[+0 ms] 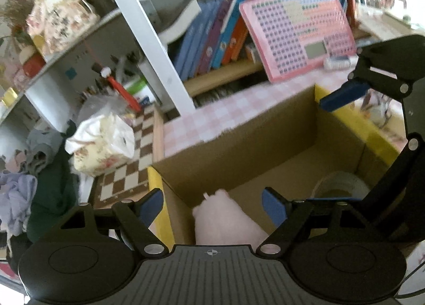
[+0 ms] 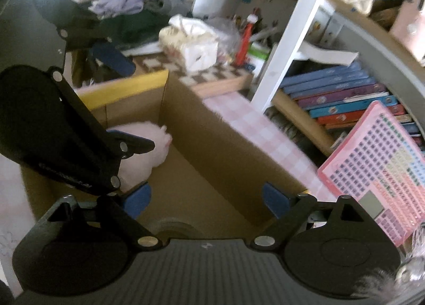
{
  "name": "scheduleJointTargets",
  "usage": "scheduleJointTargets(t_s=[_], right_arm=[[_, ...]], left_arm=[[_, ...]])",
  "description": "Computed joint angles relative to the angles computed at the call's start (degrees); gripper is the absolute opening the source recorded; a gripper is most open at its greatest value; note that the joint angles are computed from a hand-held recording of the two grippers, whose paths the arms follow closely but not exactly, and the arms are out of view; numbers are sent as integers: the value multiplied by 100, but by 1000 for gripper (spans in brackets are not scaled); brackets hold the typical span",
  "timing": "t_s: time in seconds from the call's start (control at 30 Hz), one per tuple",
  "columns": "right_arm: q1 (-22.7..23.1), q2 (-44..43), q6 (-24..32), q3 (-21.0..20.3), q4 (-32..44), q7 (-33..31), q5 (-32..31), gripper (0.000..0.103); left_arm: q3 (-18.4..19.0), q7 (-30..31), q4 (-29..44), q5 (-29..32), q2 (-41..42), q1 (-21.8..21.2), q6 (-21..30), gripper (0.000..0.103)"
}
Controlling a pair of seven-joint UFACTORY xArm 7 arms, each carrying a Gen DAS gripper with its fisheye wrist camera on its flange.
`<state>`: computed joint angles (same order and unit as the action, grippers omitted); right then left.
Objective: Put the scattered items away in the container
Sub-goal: 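Open the left gripper dropping the pig while the right gripper releases the tape into the box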
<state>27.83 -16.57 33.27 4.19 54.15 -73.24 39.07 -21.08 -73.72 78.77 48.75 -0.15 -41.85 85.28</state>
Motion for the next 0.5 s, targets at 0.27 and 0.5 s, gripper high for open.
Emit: scheduleJointTargets(t_s=[0.27, 0.5], right_arm=[[114, -946, -237, -210, -549, 360, 325, 94], [313, -1912, -230, -400, -1120, 973, 147, 95]], left_arm=[[-320, -677, 191, 571, -111, -356, 593, 90], [-632, -1212, 307, 636, -230, -689, 1131, 90]])
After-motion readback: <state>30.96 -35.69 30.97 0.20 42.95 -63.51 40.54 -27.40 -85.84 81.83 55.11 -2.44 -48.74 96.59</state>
